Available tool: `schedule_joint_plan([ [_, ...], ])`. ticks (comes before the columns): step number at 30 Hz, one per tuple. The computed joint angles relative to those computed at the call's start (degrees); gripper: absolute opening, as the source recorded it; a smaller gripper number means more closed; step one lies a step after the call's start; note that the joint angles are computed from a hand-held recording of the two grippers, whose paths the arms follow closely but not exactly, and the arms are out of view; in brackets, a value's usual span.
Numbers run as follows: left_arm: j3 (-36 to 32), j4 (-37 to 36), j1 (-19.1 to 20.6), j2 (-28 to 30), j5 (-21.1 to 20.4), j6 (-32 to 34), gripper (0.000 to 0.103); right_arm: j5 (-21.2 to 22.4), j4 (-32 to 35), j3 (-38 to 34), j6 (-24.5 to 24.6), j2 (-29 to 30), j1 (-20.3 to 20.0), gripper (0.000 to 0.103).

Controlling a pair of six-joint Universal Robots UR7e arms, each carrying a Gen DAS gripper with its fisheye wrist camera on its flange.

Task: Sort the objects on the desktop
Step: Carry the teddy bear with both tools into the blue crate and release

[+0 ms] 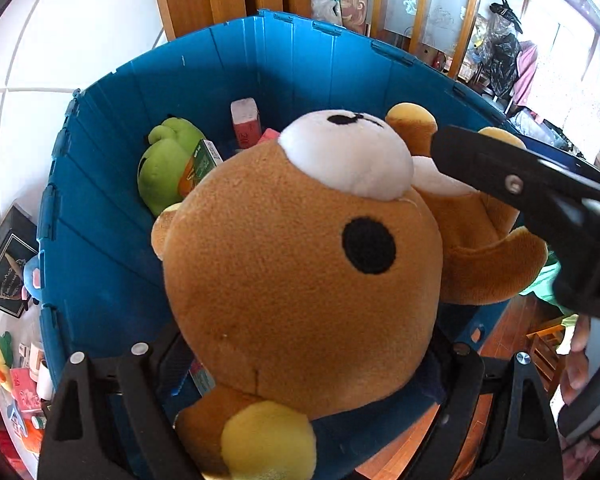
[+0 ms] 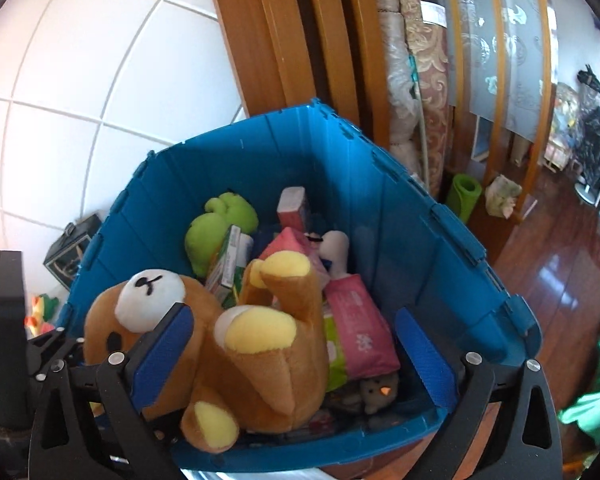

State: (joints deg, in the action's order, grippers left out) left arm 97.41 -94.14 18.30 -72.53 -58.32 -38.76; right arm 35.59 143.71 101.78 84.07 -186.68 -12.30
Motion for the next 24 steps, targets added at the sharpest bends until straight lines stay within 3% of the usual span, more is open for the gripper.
schedule_joint_plan([
  [3,-1.31,0.97,1.38,0.26,-1.95,-0.04,0.09,-0.68,-4.62,-1.95,5.08,-0.22,0.3,0.103],
  [8,-4.17,4.26,5.14,1.16,-9.36,-3.1,0.09,-1.34,-4.0,-1.37,4.25,-0.22,0.66,0.103],
  [14,-9.33,12.38,8.63,4.53,-15.35,-3.2,0.091,1.84,-5.04,-4.9,3.47,-1.22,-1.64,0.103],
  [21,-17.38,21.66,7.43,6.79,-12.89,-2.15,0.09,3.24,-5.27,-5.19,2.8,-1.39,-3.34,0.103],
  [24,-18.05,23.38,5.11,5.99,-8.78,-2.14,0.091,2.42,-5.23,-4.51,2.55,-1.0,-3.01,0.103],
])
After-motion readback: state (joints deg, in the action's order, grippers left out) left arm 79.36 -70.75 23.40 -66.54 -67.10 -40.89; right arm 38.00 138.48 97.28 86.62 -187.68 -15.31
